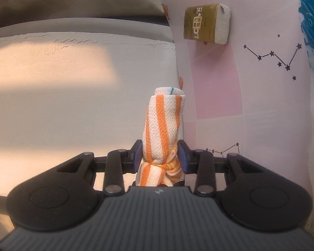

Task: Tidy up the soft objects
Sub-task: 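Lift the striped towel with the right tool and carry it over the box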

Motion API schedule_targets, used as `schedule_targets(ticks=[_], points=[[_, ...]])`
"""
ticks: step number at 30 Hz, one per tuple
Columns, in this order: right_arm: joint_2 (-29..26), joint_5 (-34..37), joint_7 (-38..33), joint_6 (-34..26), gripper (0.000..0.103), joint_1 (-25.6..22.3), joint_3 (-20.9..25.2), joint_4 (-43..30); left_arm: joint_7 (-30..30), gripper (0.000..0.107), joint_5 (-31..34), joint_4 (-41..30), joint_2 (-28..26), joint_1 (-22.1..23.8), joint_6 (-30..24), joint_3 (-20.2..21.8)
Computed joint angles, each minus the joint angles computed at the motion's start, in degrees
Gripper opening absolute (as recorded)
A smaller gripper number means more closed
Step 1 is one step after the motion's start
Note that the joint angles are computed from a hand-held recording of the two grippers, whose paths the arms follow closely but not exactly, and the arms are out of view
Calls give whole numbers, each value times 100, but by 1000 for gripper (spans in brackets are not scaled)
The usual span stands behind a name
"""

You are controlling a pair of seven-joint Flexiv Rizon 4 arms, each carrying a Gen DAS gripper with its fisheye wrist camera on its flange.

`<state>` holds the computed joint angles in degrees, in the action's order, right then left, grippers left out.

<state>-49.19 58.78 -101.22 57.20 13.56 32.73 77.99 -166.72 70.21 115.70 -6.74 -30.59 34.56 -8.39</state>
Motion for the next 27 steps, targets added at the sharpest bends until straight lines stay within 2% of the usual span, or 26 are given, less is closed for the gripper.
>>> schedule_targets(ticks=[4,8,13,19,23,27], points=[[660,352,-489,45,34,-496,180,651,-83,26,6,-71,264,-326,-355,-300],[1659,878,-1033,-167,34,-1169,168,1520,-100,26,95,-300,336,-548,-347,-562],[2997,1428,-1550,-593,34,-2004,-94,2456,-75,26,473,-826,42,-891,-166,-805],[3978,1703,-1822,-1084,34,-2582,-804,3209,169,26,562,-1647,-715,-1133,726,-661],[4226,1670,-1956,-1273,34,-2714,-1347,3510,436,27,290,-2245,-1311,-1017,1699,-519],[4408,1395,-1990,-1601,34,-2818,-1930,3707,786,29,-110,-2485,-1695,-980,2361,-421]])
